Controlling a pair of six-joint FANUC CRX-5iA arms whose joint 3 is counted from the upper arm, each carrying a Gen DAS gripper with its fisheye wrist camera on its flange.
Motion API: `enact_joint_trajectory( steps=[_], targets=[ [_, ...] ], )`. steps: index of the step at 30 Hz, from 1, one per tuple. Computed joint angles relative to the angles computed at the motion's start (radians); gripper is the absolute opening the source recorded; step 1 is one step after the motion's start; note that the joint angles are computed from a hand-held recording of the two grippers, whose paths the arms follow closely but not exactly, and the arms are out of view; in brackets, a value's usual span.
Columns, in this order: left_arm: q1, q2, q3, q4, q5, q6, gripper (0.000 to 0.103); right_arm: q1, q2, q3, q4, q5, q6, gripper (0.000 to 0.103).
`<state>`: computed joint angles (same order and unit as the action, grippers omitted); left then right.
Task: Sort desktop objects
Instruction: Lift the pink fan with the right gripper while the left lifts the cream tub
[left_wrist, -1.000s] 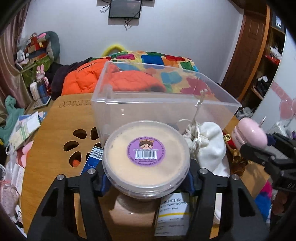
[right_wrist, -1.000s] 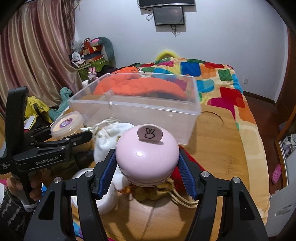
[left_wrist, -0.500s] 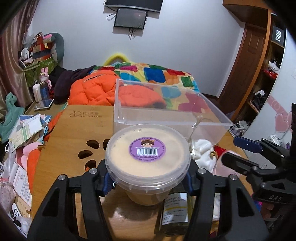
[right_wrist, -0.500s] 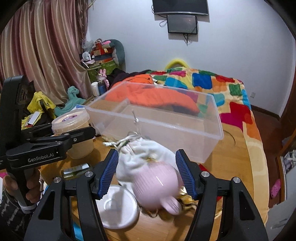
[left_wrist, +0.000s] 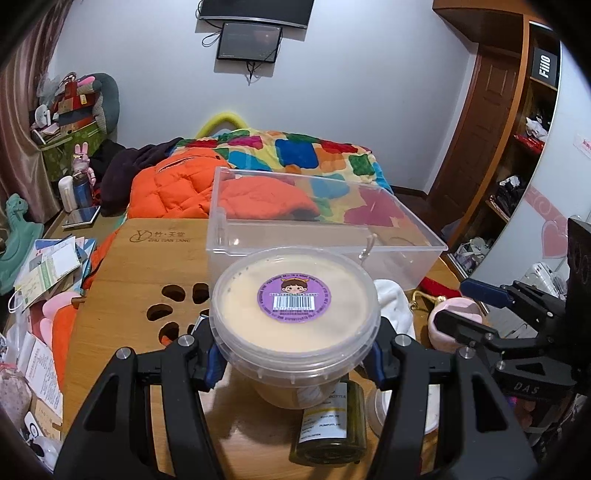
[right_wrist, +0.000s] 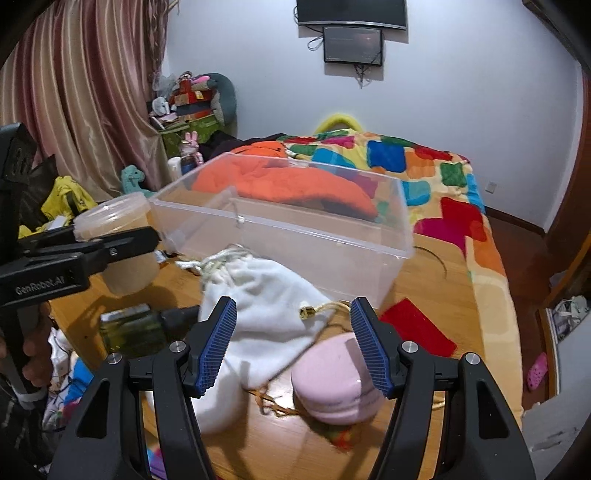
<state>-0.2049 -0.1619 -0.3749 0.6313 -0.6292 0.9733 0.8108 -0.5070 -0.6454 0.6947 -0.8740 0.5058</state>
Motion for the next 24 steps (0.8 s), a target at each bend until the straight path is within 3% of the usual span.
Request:
enact_joint_trajectory(
  steps=[7,13,16,20,24],
  targets=[
    [-0.004,0.008,0.004,-0.025,-0.016,0.019,0.058,-0.011,-0.099,-0.069,0.015,-0.068,-0.038,0.068],
    [-0.006,0.021,0.007,-0.041,-0.025,0.048,0.058,-0.082,-0.124,-0.084,-0.078,-0.085,0.001,0.069],
    [-0.008,0.028,0.012,-0.054,-0.033,0.058,0.058,-0.135,-0.113,-0.085,-0.143,-0.047,0.023,0.069],
    [-0.015,0.040,0.027,-0.091,-0.034,0.079,0.058,-0.157,-0.107,-0.094,-0.186,-0.017,0.036,0.064],
    [-0.014,0.054,0.030,-0.093,-0.041,0.086,0.058,-0.122,-0.130,-0.131,-0.129,-0.026,-0.036,0.060]
  ],
)
